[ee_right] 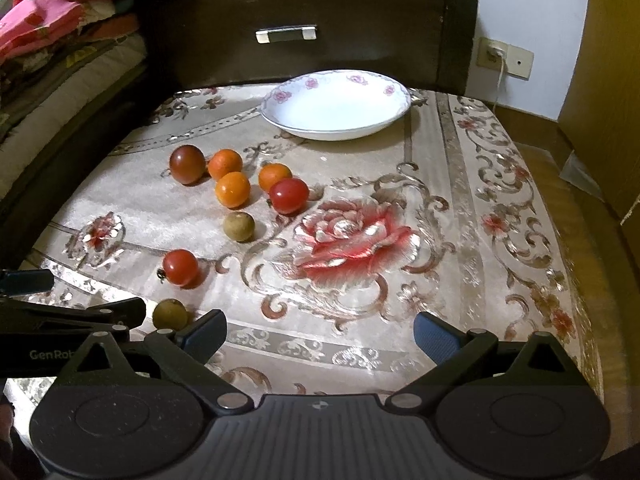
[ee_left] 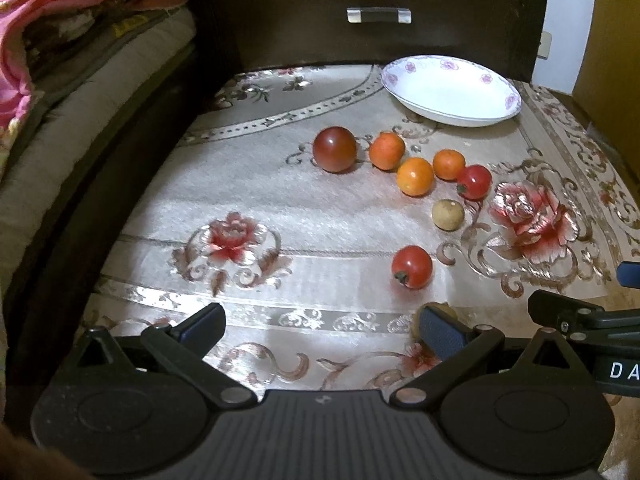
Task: Organize fruits
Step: 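Move both tools toward the cluster of fruits on the tablecloth, then grasp the red cherry tomato with the right tool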
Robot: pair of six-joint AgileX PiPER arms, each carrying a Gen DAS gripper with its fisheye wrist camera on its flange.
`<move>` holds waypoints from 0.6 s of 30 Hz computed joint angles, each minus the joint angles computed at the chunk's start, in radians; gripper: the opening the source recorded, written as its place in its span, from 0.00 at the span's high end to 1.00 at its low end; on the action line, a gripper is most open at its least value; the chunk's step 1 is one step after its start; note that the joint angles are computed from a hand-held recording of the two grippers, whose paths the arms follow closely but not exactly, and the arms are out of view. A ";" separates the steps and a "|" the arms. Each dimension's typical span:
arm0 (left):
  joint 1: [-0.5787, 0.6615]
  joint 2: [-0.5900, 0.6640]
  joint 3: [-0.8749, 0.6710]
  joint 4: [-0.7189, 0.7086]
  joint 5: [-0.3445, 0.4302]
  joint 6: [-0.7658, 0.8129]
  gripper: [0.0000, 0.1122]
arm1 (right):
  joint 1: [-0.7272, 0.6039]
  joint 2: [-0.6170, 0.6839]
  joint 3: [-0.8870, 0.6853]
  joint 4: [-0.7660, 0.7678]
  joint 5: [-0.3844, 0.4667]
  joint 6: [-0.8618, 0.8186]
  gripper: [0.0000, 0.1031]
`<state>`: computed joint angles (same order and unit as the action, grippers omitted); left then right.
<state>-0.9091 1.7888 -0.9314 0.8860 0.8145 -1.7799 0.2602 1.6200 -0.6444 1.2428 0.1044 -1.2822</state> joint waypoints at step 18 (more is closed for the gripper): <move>0.042 -0.048 0.056 0.018 0.035 -0.003 0.08 | 0.053 0.028 -0.061 0.177 0.098 -0.307 0.13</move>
